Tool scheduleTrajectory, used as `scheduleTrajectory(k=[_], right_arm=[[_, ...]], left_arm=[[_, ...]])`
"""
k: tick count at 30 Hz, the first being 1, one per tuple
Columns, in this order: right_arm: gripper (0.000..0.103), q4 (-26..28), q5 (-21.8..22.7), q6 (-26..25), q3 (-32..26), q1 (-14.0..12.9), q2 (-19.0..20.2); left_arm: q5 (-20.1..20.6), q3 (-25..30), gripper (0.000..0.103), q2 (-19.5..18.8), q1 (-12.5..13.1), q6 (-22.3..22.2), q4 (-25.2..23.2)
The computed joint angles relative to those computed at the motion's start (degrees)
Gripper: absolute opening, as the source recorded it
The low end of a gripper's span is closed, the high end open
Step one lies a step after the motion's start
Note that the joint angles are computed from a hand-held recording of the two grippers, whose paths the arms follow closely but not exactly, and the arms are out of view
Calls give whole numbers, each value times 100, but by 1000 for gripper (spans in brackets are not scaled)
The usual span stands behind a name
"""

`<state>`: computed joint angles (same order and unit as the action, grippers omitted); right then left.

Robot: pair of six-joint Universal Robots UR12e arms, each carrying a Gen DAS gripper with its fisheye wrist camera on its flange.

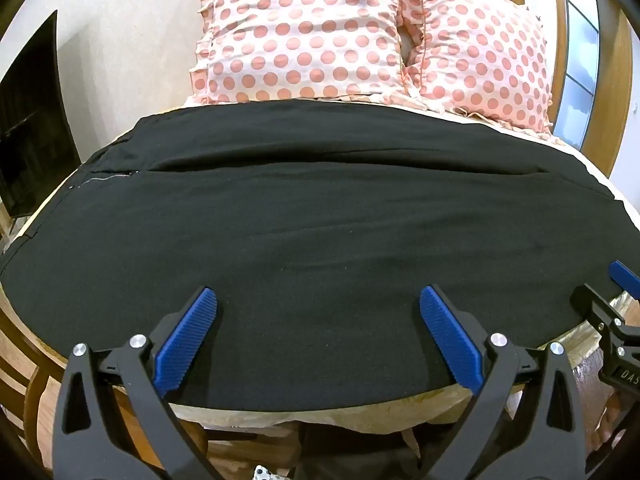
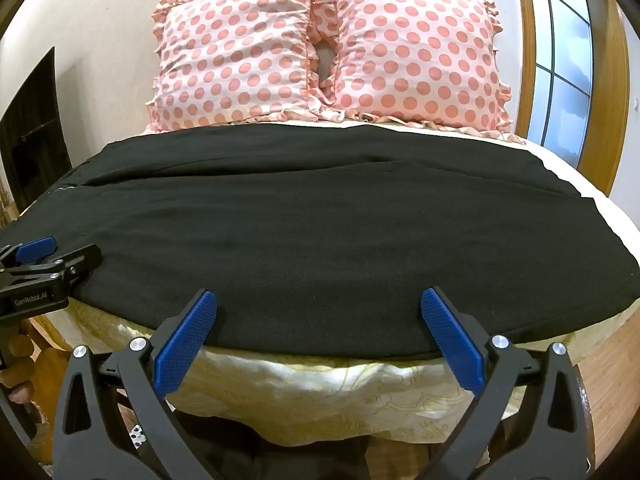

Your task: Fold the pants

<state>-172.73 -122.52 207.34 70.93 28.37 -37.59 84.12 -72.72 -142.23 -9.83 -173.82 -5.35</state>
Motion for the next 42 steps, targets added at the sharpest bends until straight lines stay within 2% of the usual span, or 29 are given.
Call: scheduleTrajectory(k=[42], right_arm=[[102, -77, -38, -37, 1, 8, 21]], left_arm=[[4, -11, 101, -10, -1, 6, 99]])
